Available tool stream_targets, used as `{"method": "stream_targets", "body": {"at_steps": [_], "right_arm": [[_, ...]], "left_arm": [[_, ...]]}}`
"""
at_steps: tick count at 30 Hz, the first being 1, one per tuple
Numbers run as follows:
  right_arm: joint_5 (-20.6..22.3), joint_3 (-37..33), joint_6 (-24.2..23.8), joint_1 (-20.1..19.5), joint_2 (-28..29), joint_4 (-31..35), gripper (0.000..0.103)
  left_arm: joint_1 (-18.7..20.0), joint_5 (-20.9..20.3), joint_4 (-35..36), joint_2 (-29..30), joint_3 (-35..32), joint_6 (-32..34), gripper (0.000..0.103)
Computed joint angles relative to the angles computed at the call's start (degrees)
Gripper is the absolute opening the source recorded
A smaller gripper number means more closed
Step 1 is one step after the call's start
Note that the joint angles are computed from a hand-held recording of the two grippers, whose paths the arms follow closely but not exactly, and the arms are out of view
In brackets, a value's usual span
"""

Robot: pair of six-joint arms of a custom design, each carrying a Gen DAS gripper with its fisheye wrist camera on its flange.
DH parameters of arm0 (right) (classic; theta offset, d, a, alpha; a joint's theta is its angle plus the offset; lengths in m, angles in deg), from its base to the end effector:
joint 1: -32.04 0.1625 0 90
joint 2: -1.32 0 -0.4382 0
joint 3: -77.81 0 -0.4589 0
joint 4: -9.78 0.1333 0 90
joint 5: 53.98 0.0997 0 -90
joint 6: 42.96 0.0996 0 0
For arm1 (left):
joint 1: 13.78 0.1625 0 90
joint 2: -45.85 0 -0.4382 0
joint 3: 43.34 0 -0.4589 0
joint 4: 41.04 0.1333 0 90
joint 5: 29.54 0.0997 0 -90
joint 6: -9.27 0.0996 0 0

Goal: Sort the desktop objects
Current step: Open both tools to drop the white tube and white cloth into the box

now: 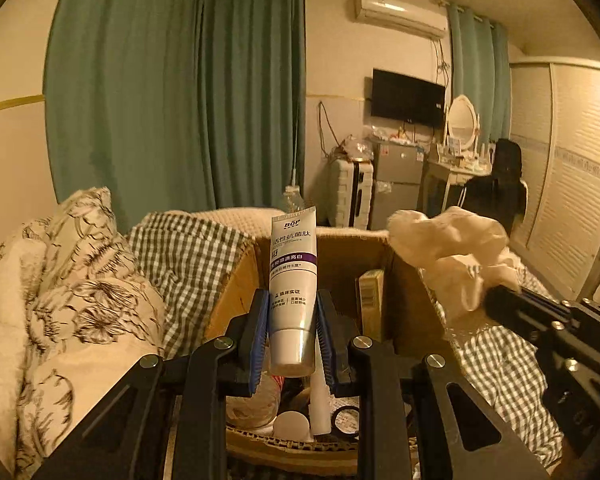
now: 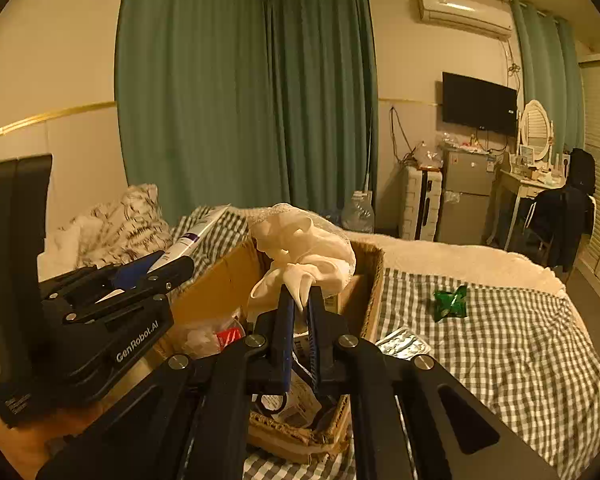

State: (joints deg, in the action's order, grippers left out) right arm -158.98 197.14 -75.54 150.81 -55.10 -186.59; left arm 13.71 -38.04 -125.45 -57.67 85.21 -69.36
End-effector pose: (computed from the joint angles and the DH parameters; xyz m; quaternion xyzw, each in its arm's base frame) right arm 0.3782 -0.4653 0.1178 0.4283 -0.8168 0.3628 0.1334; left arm -0.2404 -0.3864 0.3309 0.0682 0.7476 -0.5272 0.3981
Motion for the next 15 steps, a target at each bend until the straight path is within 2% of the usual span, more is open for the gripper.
{"method": "stream_targets", "body": {"at_steps": [4, 5, 8, 13, 14, 15], "right_arm": [[-0.1, -1.9, 0.2, -1.0, 2.5, 1.2, 0.006], [-0.1, -2.4, 0.1, -1.1, 3.3, 1.3, 0.006], [-0.5, -3.1, -0.8, -1.7, 4.7, 1.3, 0.006], [-0.5, -3.5, -1.6, -2.9, 5.9, 1.4, 0.006], [-0.5, -3.7, -2.1, -3.0, 6.1, 1.3, 0.007], [-0.5, -3.9, -2.5, -3.2, 6.1, 1.6, 0.013]], "left_arm": [[2.9, -2.2, -15.1, 0.7, 2.1, 11.9, 0.024], [3.7, -2.7, -16.2, 0.9, 2.1, 12.6, 0.024], [5.5, -4.9, -12.6, 1.9, 0.7, 9.9, 0.024], [6.8, -7.0, -16.7, 2.5, 1.2, 13.2, 0.024], [6.8, -7.4, -17.6, 2.7, 1.3, 14.0, 0.025], [7.0, -7.7, -18.5, 2.9, 1.4, 14.8, 0.025]]}}
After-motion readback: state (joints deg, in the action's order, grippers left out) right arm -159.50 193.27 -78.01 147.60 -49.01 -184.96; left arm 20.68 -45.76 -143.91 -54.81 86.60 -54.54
